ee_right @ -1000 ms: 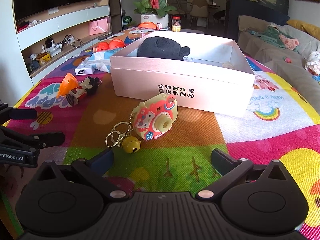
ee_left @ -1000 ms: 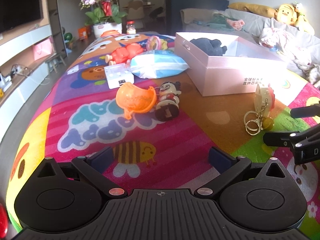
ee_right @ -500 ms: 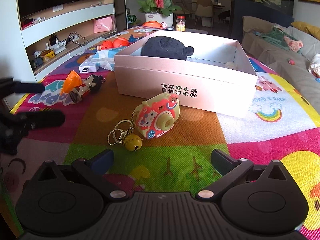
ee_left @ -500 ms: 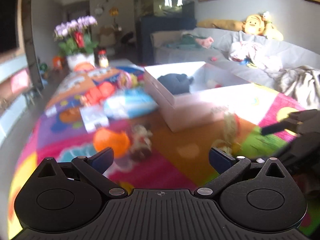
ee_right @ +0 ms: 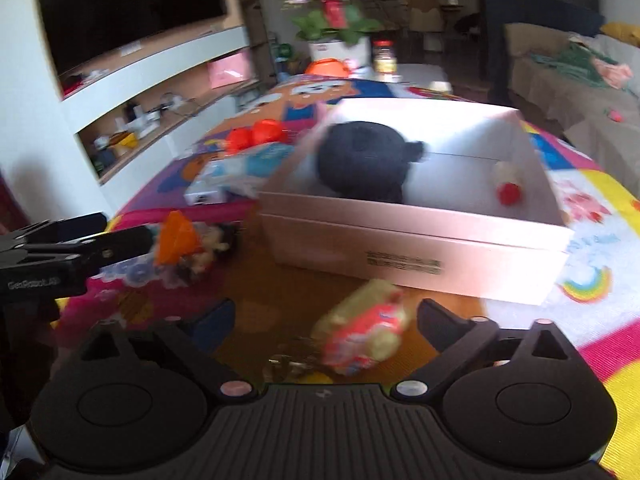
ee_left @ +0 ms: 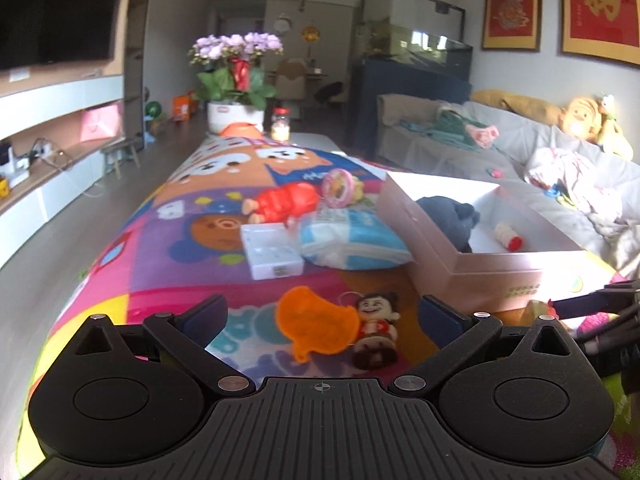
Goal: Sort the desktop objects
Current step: 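Grasp the small cartoon figure with the left tool and set it down on the mat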
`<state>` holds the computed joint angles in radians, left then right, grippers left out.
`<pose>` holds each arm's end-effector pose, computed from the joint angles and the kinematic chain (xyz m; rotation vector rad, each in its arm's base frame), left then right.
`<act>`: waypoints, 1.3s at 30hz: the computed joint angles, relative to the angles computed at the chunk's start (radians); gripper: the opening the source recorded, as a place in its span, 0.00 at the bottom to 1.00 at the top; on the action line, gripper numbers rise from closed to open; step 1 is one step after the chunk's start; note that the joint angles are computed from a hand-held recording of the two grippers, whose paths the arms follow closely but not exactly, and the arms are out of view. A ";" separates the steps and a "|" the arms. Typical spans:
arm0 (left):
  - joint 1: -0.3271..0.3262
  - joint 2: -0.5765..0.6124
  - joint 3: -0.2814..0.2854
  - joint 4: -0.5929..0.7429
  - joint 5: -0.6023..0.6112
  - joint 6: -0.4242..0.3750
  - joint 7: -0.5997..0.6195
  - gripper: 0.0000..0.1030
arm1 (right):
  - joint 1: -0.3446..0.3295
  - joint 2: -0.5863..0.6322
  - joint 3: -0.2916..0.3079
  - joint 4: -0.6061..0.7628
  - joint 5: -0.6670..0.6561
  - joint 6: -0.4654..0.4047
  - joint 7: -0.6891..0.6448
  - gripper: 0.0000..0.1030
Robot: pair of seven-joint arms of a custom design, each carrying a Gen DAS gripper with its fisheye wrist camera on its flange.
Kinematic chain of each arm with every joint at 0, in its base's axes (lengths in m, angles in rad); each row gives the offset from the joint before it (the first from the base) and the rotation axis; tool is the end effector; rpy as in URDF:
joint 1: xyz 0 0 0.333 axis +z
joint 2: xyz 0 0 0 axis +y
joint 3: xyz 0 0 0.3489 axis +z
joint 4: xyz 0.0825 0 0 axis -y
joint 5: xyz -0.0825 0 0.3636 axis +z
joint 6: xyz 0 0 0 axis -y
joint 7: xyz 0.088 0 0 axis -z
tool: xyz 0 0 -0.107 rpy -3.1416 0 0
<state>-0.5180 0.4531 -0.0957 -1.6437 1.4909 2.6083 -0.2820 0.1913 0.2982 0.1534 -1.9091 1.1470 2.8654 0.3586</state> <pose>0.5679 -0.4127 0.4342 -1.6558 1.5189 -0.9841 0.6203 0.1595 0.4351 -1.9825 1.1646 -0.3425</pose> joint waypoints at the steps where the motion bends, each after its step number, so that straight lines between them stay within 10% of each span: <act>1: -0.002 -0.004 0.001 -0.005 -0.003 -0.010 -0.003 1.00 | -0.026 -0.019 0.033 -0.014 0.057 -0.034 -0.128 0.93; 6: 0.007 -0.016 -0.009 -0.024 -0.014 -0.001 0.013 1.00 | -0.022 -0.101 0.042 -0.091 0.340 -0.035 -0.549 1.00; 12: 0.034 0.038 -0.024 0.028 -0.053 0.180 0.108 0.98 | 0.039 -0.057 -0.042 -0.107 0.157 0.114 -0.209 1.00; 13: 0.035 0.053 -0.027 0.042 -0.086 0.200 0.157 0.85 | 0.034 -0.056 -0.043 -0.115 0.148 0.123 -0.182 1.00; 14: 0.033 0.070 -0.035 0.059 -0.143 0.188 0.234 0.69 | 0.026 -0.058 -0.039 -0.127 0.152 0.127 -0.170 1.00; 21: -0.015 0.175 -0.008 0.201 -0.374 0.038 0.479 0.61 | 0.009 -0.050 -0.023 -0.141 0.181 0.136 -0.176 1.00; 26: -0.065 0.196 0.047 0.238 -0.390 -0.011 0.530 0.32 | 0.003 -0.050 -0.015 -0.142 0.196 0.139 -0.190 1.00; 34: -0.038 0.078 0.016 0.047 -0.362 0.191 0.548 0.36 | -0.001 -0.060 0.000 -0.144 0.190 0.141 -0.221 1.00; 39: -0.061 0.027 0.035 -0.016 -0.282 0.161 0.453 0.53 | 0.032 -0.042 -0.003 -0.092 0.179 0.142 -0.252 1.00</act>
<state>-0.5786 0.4800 -0.0609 -1.6597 1.2089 2.7693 0.1712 0.2234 0.2564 0.1508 -2.0009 1.3258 3.0073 0.1065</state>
